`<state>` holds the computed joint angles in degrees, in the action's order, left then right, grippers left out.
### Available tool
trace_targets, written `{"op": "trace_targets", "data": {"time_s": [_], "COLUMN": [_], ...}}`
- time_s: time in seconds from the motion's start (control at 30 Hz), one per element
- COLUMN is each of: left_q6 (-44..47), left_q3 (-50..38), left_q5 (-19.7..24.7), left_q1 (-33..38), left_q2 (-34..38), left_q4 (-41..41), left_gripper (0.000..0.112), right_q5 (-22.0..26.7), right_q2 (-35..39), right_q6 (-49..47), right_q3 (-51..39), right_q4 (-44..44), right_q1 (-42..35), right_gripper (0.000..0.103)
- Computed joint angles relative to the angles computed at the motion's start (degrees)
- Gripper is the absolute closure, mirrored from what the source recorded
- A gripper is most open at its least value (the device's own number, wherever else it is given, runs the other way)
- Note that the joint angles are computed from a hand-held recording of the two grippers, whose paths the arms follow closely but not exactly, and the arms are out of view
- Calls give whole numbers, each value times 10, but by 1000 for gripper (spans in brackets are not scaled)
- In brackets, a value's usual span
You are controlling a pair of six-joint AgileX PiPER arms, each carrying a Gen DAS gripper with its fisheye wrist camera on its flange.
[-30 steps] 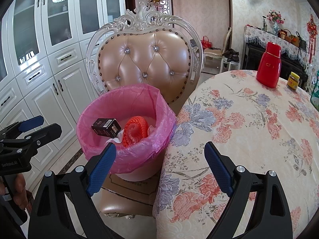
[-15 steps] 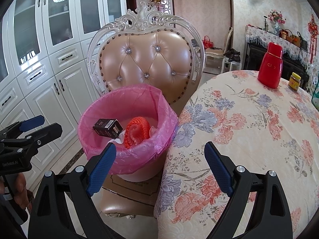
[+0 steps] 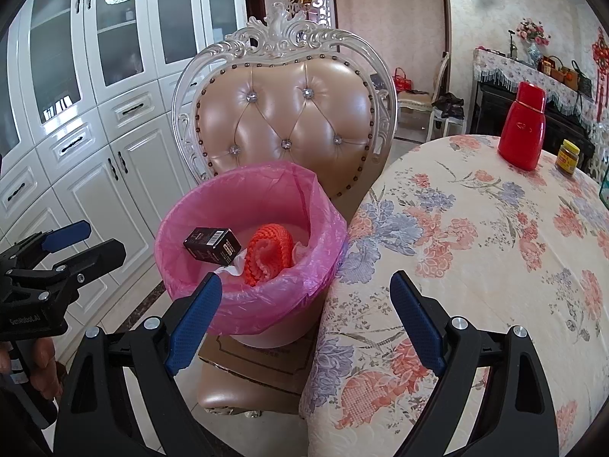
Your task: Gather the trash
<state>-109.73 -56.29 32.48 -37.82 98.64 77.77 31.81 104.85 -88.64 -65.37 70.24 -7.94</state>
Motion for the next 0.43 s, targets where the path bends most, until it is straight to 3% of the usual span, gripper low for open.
{"op": "trace_targets", "data": {"time_s": [0.43], "left_q6": [19], "left_q3": [-10], "left_q5": [2], "left_q1": [-2], "left_q2": [4], "left_q4": [-15], "left_gripper": [14], "right_q5": [0], "right_q2": [2], "right_q6": [2], "right_q3": [-2], "right_q4": [-2], "right_q1": [0], "right_gripper": [18]}}
